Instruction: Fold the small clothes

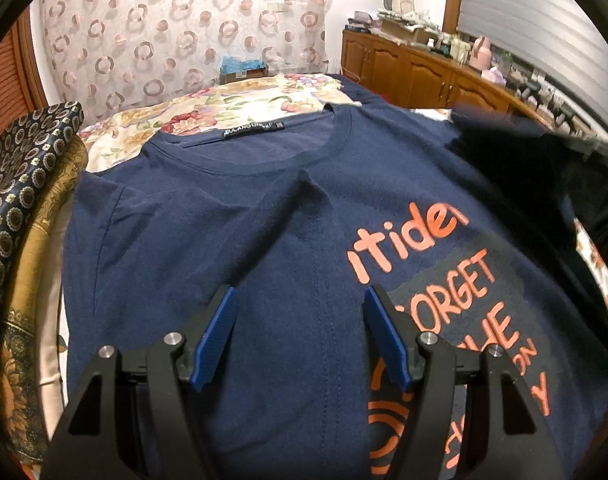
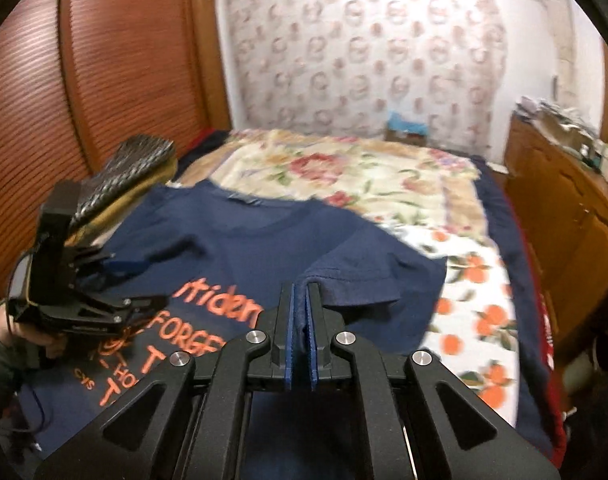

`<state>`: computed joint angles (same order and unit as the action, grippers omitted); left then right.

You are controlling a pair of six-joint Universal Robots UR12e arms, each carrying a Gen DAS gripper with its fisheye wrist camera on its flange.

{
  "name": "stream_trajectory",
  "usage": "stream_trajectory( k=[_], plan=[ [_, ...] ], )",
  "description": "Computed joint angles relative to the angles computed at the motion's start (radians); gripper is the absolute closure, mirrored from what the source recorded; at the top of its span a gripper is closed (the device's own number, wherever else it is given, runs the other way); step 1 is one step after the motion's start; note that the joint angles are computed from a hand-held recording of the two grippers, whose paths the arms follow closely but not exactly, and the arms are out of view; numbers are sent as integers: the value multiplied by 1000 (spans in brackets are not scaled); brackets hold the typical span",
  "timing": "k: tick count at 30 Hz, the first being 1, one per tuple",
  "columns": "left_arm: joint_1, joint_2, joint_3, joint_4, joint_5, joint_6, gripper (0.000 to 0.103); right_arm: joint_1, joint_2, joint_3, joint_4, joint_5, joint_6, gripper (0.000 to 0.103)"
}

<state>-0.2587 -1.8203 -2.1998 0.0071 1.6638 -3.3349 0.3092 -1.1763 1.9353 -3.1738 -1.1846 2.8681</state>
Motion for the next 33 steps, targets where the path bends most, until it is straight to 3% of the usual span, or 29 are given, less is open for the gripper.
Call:
stream_trajectory(
  k=[5, 9, 14, 20, 26, 30, 33],
  plan=[
    [11, 27, -32, 84, 13, -14, 37, -3, 15, -15, -8, 9, 18, 71],
    [20, 36, -40, 121, 48, -15, 37, -19, 4, 1, -16, -29, 22, 70],
    [23, 27, -51, 216, 120, 2, 37, -32, 3, 5, 70, -33, -14, 70],
    [43, 34, -57, 205, 80, -1, 37, -37, 7, 23, 66, -54, -8, 70],
    [56, 52, -70, 197, -8, 6, 37, -43, 9, 20, 66, -80, -1, 70],
    [47, 61, -80, 213, -9, 6, 37, -41, 14, 14, 90, -74, -8, 71],
    [39, 68, -85, 208, -4, 8, 37, -37, 12, 16, 98, -51, -46, 92]
  ],
)
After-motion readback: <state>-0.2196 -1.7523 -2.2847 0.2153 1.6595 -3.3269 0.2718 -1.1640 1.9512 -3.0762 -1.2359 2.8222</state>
